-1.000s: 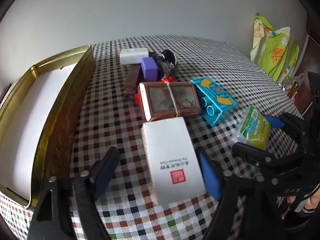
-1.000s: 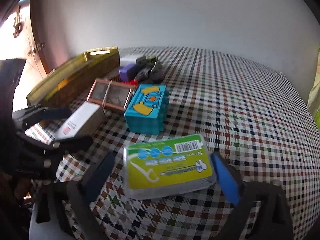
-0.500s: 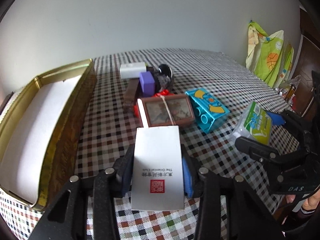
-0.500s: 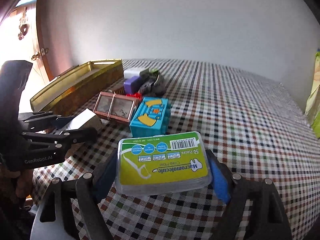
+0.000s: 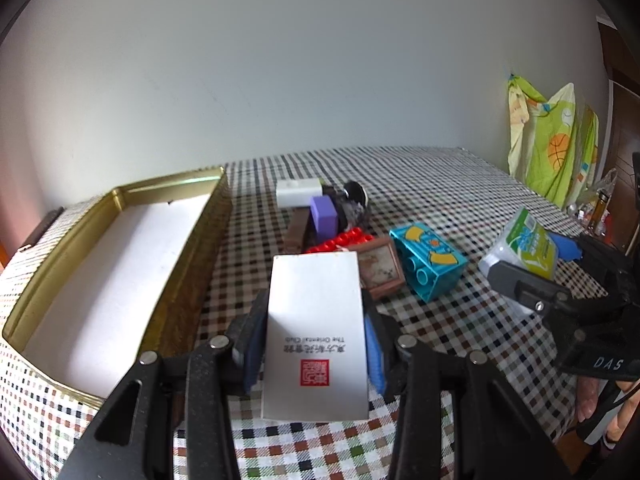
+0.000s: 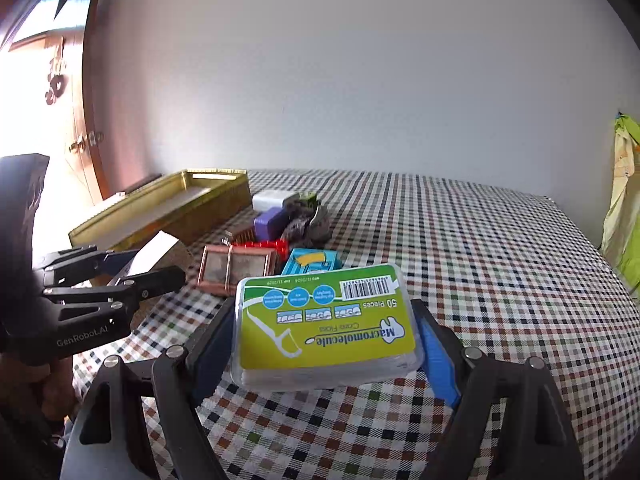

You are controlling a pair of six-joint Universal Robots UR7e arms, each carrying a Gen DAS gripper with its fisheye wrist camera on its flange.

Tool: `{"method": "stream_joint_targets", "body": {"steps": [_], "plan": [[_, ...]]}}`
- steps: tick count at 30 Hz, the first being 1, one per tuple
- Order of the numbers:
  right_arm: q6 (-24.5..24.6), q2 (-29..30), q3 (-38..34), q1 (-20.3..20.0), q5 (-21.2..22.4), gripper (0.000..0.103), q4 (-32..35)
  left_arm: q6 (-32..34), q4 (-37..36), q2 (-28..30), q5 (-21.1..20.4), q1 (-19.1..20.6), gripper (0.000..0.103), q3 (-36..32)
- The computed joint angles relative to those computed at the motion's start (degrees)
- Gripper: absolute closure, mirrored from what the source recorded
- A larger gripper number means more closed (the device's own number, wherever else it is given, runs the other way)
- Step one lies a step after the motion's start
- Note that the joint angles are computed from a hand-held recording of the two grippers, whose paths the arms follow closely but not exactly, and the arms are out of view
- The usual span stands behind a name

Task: Organize rigid objects
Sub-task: 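Carry the white box with the left tool while the right tool carries the floss box to the tin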

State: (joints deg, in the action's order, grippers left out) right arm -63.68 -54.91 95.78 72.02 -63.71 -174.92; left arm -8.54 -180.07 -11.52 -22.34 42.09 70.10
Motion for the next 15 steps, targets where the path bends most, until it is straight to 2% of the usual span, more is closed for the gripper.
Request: {"method": "stream_joint_targets", "body": {"steps": [15], "plan": [[2.64,0.45,3.29,-1.89,7.42,0.019,-11.76,12.02,-16.43,3.09,3.06,-1.14,0.062,-1.98]]}}
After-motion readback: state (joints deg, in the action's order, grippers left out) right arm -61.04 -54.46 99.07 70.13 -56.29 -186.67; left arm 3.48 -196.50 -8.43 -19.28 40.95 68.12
